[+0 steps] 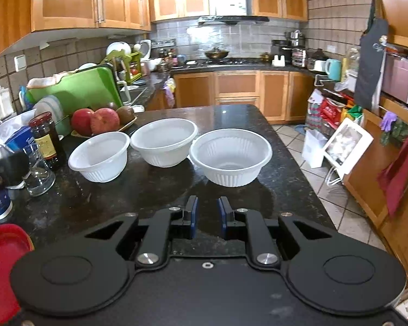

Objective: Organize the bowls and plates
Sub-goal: 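Move both open tools toward the white ribbed bowls, then close the left tool on the nearest white bowl rim while the right tool grips it too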

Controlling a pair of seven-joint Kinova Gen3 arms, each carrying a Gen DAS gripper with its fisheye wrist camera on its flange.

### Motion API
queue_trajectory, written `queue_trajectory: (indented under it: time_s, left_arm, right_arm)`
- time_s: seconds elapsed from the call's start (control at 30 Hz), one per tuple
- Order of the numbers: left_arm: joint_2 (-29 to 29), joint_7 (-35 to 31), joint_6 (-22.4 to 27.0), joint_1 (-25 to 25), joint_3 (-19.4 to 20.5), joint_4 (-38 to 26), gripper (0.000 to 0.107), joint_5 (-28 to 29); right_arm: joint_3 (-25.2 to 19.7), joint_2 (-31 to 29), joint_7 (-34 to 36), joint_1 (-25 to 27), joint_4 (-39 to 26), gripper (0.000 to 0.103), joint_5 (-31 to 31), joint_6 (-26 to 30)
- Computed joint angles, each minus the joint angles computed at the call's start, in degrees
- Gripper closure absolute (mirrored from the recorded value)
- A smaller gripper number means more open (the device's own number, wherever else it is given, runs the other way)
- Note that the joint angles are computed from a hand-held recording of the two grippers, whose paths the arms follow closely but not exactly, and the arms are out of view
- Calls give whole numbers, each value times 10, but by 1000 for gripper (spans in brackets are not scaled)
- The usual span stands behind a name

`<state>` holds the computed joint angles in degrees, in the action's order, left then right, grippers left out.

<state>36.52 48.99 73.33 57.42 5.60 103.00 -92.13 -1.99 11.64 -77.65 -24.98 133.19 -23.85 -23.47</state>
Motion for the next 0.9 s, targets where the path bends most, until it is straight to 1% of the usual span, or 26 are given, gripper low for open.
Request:
queue_trajectory:
  time_s: [0.03, 0.07, 0.1, 0.17, 0.23, 0.27, 0.37, 0.43, 0.5, 0.57, 0.63, 0.67, 0.73, 0.77, 0.83, 0.87, 0.9]
  left_arm:
    - [1, 14, 3, 7, -9, 12, 7, -17]
    - [0, 19, 3, 5, -8, 19, 7, -24]
    - [-6, 14, -7, -3, -2, 23, 7, -25]
    - [-29, -19, -49, -27, 13, 32, 7, -28]
    - [-47, -41, -92, -50, 23, 40, 7, -38]
    - [-55, -60, -114, -62, 27, 42, 7, -41]
    - [-65, -113, -153, -81, 33, 38, 7, -46]
    - [-67, -133, -161, -85, 35, 28, 7, -35]
    - [-73, -130, -180, -92, 32, 25, 7, -34]
    - [-85, -140, -224, -114, 36, 22, 7, -35]
    - [-92, -161, -265, -132, 36, 8, 7, -17]
    - [-90, -174, -274, -134, 34, -6, 7, -2]
    - [-73, -220, -269, -128, 25, -45, 7, 37]
    - [-63, -243, -267, -127, 22, -63, 7, 52]
    - [-42, -290, -252, -129, 28, -106, 7, 90]
    - [-30, -313, -242, -136, 37, -131, 7, 109]
    - [-19, -337, -227, -150, 58, -153, 7, 124]
  right_arm:
    - [17, -1, 12, -25, 2, 85, -23, -4]
    - [32, -3, 26, -47, 5, 85, -47, -7]
    - [36, -5, 42, -59, 6, 85, -70, -10]
    - [17, -7, 72, -54, 8, 85, -111, -18]
    - [12, -9, 85, -59, 11, 85, -134, -22]
    - [9, -10, 87, -57, 13, 85, -136, -22]
    - [3, -13, 96, -51, 15, 85, -135, -26]
    - [-2, -13, 93, -37, 13, 85, -115, -25]
    - [-7, -12, 74, -18, 10, 85, -81, -24]
    - [-11, -7, 47, 5, 2, 85, -35, -20]
    - [-41, -1, 31, 56, -8, 85, 12, -17]
    - [-57, 2, 23, 83, -15, 85, 35, -14]
    - [-87, 11, 7, 136, -34, 84, 82, 1]
    - [-103, 17, -2, 162, -45, 82, 105, 9]
    - [-135, 29, -25, 215, -70, 79, 151, 35]
    - [-152, 36, -39, 242, -82, 79, 175, 48]
    - [-169, 45, -54, 268, -96, 79, 198, 60]
